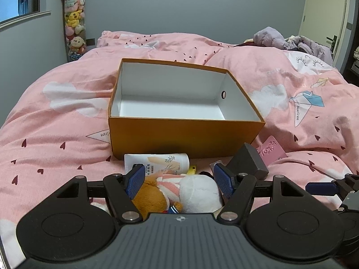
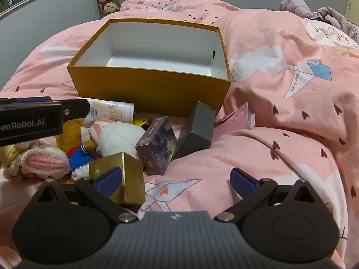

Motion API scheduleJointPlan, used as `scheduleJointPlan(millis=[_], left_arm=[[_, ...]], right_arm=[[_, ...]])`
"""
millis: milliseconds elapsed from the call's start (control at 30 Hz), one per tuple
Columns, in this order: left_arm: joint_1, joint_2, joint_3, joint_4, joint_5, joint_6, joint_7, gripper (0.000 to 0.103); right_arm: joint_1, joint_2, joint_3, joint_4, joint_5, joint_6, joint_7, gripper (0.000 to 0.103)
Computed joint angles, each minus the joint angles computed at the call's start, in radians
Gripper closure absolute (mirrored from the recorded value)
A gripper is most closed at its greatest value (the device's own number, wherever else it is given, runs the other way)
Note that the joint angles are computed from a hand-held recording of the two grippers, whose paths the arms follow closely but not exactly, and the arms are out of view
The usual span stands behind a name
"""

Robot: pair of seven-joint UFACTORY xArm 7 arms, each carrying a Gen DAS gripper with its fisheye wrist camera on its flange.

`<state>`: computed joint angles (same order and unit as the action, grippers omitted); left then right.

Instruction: Organize objects

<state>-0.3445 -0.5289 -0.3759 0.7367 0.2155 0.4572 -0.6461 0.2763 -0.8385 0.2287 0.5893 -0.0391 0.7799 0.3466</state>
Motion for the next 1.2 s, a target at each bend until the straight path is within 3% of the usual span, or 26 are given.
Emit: scheduleJointPlan(millis=[833, 1200], left_arm=[[-0.016, 0.009, 0.006, 0.005, -0.008, 0.015, 0.008, 0.023], [-0.045, 0.009, 0.031, 0.002, -0.043, 0.024, 0.059, 0.023]], right_arm=[[0.003, 0.010, -0.012, -0.005, 0.013, 0.007, 0.000, 0.001], [0.012, -0.001, -0.021, -0.019, 0.027, -0.002, -0.001, 0.001]])
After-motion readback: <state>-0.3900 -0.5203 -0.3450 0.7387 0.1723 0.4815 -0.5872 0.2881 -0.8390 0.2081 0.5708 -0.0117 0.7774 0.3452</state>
